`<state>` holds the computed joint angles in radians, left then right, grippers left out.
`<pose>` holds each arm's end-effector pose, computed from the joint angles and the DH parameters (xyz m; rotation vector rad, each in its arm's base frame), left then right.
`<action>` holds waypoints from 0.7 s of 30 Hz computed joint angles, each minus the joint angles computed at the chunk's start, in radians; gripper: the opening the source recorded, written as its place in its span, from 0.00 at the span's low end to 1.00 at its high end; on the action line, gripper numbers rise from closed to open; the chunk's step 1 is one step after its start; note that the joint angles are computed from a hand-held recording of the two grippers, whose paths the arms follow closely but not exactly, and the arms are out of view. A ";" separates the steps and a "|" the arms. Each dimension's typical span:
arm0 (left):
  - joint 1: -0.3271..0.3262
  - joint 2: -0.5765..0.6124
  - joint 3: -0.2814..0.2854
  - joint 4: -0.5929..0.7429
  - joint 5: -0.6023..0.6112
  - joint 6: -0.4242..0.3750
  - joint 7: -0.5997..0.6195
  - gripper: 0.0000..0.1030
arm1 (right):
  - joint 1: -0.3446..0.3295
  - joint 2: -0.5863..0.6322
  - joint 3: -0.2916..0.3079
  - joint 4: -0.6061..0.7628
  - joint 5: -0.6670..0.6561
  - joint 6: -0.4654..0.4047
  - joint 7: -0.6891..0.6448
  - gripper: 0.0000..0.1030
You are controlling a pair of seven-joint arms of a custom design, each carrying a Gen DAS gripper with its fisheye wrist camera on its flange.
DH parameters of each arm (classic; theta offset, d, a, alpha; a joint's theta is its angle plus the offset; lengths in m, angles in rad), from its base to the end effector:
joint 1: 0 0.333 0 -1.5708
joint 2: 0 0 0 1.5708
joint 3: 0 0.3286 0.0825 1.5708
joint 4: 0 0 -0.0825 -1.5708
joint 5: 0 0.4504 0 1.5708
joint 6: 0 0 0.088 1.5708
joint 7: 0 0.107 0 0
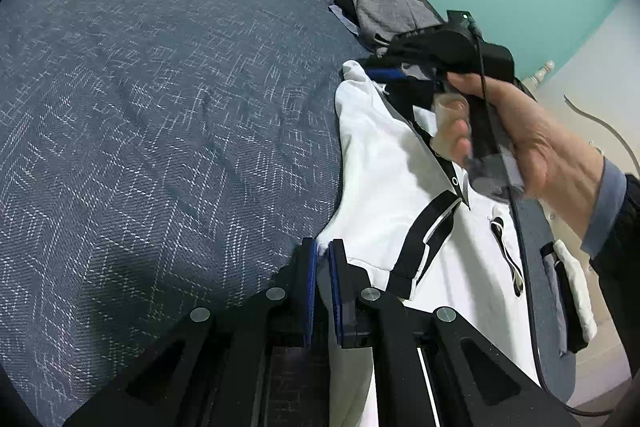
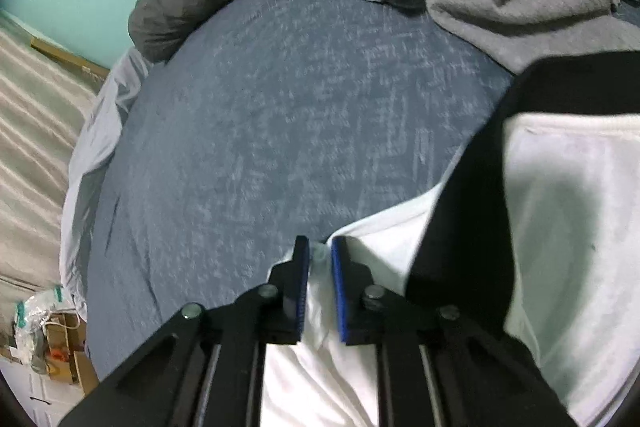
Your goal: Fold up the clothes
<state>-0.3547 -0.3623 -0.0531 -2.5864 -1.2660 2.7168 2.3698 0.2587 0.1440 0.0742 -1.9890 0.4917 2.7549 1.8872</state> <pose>0.4556 -0.1587 0.3890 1.8379 -2.1169 1.2656 0.6543 0.2040 0.4363 -1.3699 2.0364 0.0333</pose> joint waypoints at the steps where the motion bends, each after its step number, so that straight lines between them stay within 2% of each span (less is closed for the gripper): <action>1: 0.000 0.003 0.000 0.002 -0.001 -0.001 0.001 0.07 | -0.003 0.005 0.005 0.008 0.019 0.012 -0.018 0.10; 3: 0.002 0.006 0.002 0.004 -0.004 -0.005 0.002 0.07 | -0.007 0.015 0.015 0.026 0.055 0.035 -0.054 0.10; 7: 0.005 0.003 -0.001 0.002 -0.005 -0.007 0.002 0.07 | 0.006 -0.003 0.004 0.033 -0.010 0.030 -0.066 0.10; 12: 0.006 0.003 -0.001 0.003 -0.004 -0.009 -0.003 0.07 | -0.002 -0.075 0.003 -0.029 0.016 -0.040 -0.113 0.10; 15: 0.008 0.004 -0.003 0.005 -0.001 -0.007 -0.008 0.07 | 0.007 -0.089 0.000 -0.046 -0.022 -0.117 -0.086 0.10; 18: 0.007 0.006 -0.004 0.007 0.002 -0.004 -0.013 0.07 | 0.018 -0.080 -0.001 -0.048 -0.073 -0.140 -0.048 0.10; 21: 0.006 0.009 -0.004 0.009 0.004 -0.003 -0.013 0.07 | 0.023 -0.057 -0.005 -0.040 -0.103 -0.129 0.013 0.10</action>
<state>-0.3490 -0.3534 -0.0569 -2.5771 -1.2624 2.7142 2.3567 0.2813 0.0869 0.0691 -2.0288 0.3888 2.6262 1.9002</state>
